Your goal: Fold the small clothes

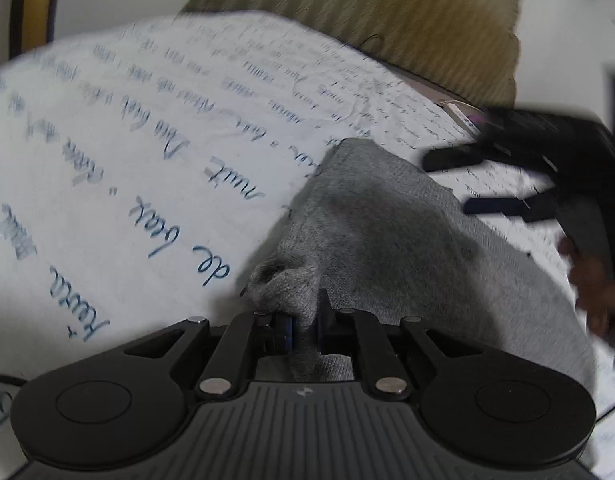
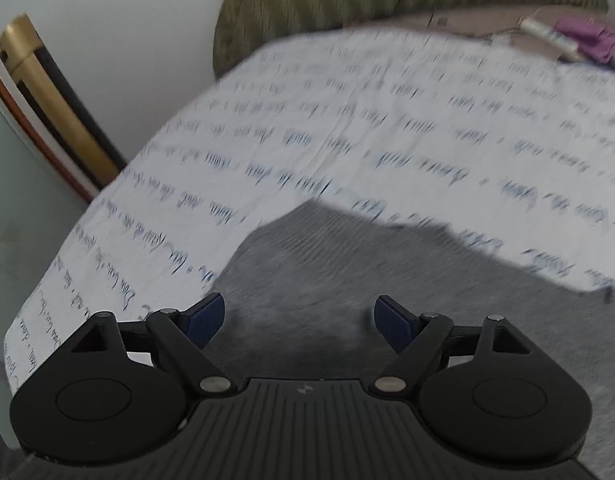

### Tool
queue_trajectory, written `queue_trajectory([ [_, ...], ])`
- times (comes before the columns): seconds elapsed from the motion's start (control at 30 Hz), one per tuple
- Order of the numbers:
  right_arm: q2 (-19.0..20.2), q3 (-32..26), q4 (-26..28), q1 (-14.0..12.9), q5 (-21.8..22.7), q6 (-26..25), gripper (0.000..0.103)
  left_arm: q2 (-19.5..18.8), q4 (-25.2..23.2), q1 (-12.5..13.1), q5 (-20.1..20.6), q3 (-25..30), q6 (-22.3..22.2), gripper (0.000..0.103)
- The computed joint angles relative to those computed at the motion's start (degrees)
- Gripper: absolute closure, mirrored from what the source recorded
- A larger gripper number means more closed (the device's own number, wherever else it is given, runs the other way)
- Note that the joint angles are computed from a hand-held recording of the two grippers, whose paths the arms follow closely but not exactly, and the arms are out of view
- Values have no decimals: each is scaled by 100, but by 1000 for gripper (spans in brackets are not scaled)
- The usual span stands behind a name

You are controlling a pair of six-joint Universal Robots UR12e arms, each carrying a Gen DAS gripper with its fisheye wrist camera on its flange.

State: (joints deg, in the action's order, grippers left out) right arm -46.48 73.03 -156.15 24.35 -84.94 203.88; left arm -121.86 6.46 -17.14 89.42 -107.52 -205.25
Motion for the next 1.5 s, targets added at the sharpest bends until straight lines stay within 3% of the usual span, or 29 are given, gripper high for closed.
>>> queue_trajectory([
  [0.13, 265, -679, 880, 168, -129, -422, 23, -99, 487, -222, 529, -15, 810, 94],
  [0.33, 633, -1608, 2079, 275, 42, -946, 34, -195, 1018, -407, 879, -22, 1493, 95],
  [0.53, 1100, -2604, 3448, 378, -333, -1358, 30, -417, 1957, -670, 1280, -9, 2875, 96],
  [0.67, 1285, -2997, 4000, 406, -447, -1449, 25, -475, 1773, -719, 1299, 67, 2977, 96],
  [0.77, 1507, -3435, 4493, 498, -767, -1702, 18, -508, 1771, -747, 1347, 111, 3056, 96],
  [0.87, 1738, -3837, 4864, 598, -1121, -1925, 23, -549, 1891, -771, 1420, 122, 3218, 96],
  [1.0, 1660, -3661, 4683, 607, -1112, -2163, 33, -562, 1903, -780, 1468, 112, 3254, 96],
  [1.07, 1544, -3470, 4563, 576, -1067, -2257, 50, -561, 1883, -792, 1496, 118, 3240, 96],
  [1.17, 1276, -2988, 4175, 469, -790, -2239, 67, -565, 1941, -817, 1505, 118, 3300, 96],
  [1.3, 804, -2064, 3216, 200, 124, -1809, 77, -546, 2028, -851, 1486, 104, 3423, 96],
  [1.5, 90, -401, 1067, -262, 1497, -698, 80, -527, 2100, -926, 1395, 131, 3600, 96],
])
